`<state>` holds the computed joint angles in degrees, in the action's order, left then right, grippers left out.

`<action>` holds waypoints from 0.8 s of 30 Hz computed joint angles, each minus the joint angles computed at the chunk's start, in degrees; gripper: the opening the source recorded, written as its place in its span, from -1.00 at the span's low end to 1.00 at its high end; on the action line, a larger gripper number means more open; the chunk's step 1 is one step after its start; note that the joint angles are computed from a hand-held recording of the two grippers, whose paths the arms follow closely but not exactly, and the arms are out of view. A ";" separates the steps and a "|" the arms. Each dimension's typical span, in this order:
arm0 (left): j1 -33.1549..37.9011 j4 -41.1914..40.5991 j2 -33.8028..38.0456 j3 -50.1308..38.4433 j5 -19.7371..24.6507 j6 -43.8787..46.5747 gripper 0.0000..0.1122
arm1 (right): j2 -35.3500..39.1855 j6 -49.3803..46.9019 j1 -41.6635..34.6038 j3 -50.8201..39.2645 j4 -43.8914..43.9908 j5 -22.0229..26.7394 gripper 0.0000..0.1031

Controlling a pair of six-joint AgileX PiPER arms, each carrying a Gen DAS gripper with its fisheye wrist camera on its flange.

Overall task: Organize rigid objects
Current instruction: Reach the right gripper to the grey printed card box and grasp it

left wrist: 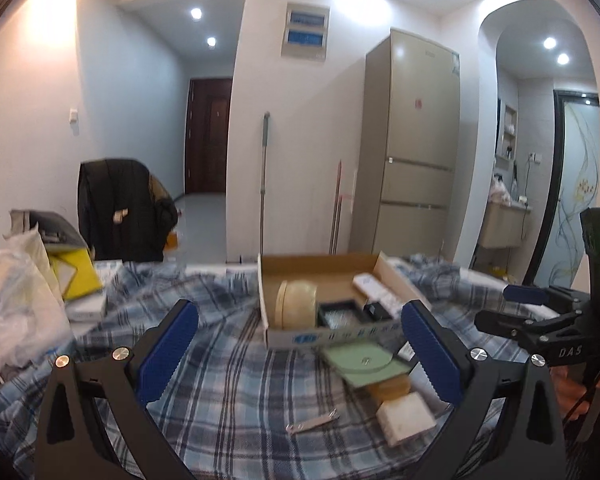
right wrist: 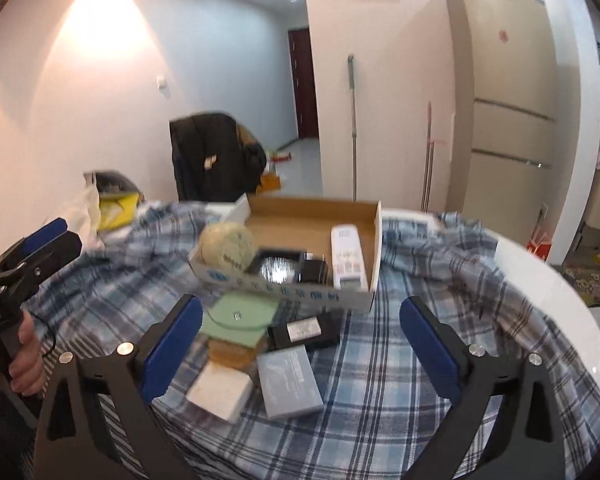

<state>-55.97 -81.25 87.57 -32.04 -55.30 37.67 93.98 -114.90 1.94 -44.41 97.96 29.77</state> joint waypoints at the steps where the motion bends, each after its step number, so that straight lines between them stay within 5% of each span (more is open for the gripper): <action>1: 0.55 0.41 0.43 0.31 0.63 -0.13 0.83 | 1.18 1.51 0.19 -0.80 -1.76 -0.49 0.92; 5: 3.05 1.26 2.99 0.57 1.66 2.21 0.83 | 5.10 12.32 3.01 -4.42 -13.91 -6.82 0.85; 9: 8.16 4.98 2.78 1.39 8.12 -0.74 0.83 | 6.74 13.09 4.05 -4.87 -16.60 -7.90 0.66; 16: 6.92 4.80 4.21 0.59 7.72 0.31 0.83 | 12.42 27.10 6.26 -9.85 -31.51 -7.01 0.03; 24: 7.77 4.57 3.84 0.45 8.93 -0.24 0.63 | 13.55 32.21 8.10 -10.87 -38.69 -6.77 0.03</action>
<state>-48.19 -76.68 91.41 -31.59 -46.37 37.43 107.53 -82.69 10.04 -55.29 59.27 23.00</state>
